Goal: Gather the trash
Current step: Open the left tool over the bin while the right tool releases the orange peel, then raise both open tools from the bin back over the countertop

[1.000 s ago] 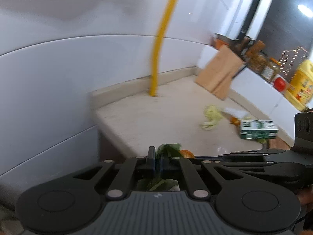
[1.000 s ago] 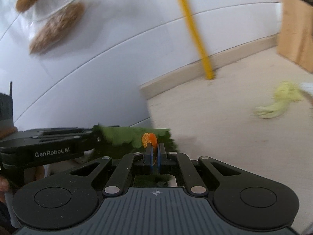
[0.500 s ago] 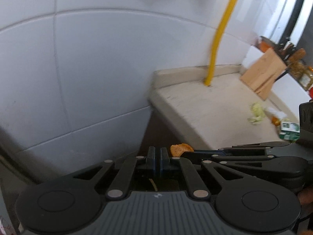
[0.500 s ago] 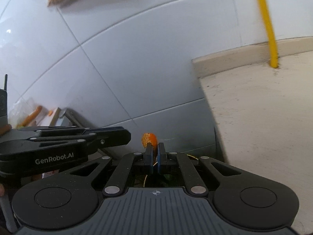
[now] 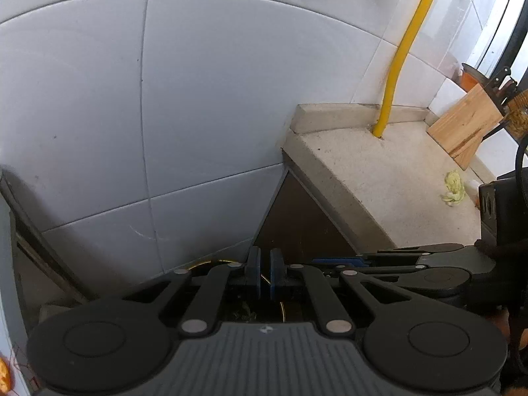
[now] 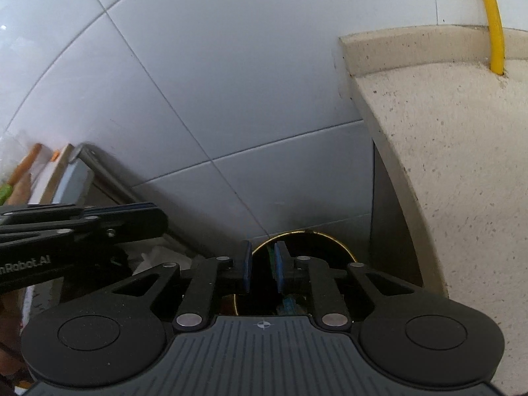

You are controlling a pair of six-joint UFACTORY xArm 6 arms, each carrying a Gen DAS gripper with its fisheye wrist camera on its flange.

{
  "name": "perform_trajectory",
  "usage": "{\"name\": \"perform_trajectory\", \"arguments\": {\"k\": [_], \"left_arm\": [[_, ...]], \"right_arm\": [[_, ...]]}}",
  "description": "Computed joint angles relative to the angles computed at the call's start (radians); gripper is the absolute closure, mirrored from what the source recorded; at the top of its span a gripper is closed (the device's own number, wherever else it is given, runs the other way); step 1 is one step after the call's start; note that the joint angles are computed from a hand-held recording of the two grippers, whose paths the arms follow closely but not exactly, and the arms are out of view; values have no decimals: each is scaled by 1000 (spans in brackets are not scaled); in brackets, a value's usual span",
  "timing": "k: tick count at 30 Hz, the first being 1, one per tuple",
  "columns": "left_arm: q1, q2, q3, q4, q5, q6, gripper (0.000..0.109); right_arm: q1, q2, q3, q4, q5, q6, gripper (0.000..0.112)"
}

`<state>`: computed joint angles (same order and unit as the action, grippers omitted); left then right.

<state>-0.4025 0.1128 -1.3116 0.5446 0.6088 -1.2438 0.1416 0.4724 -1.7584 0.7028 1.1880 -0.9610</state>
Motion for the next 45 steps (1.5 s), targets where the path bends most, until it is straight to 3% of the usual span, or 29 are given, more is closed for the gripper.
{"name": "perform_trajectory", "arguments": {"k": [12, 30, 37, 45], "left_arm": [[-13, 48, -67, -30, 17, 66, 107], [-41, 167, -249, -45, 53, 188, 94], [-57, 267, -401, -77, 66, 290, 85], [-85, 436, -657, -157, 120, 444, 80]], "right_arm": [[-9, -44, 29, 4, -11, -4, 90], [-83, -105, 50, 60, -44, -30, 66], [-121, -108, 30, 77, -73, -42, 52], [-183, -87, -20, 74, -118, -69, 44]]}}
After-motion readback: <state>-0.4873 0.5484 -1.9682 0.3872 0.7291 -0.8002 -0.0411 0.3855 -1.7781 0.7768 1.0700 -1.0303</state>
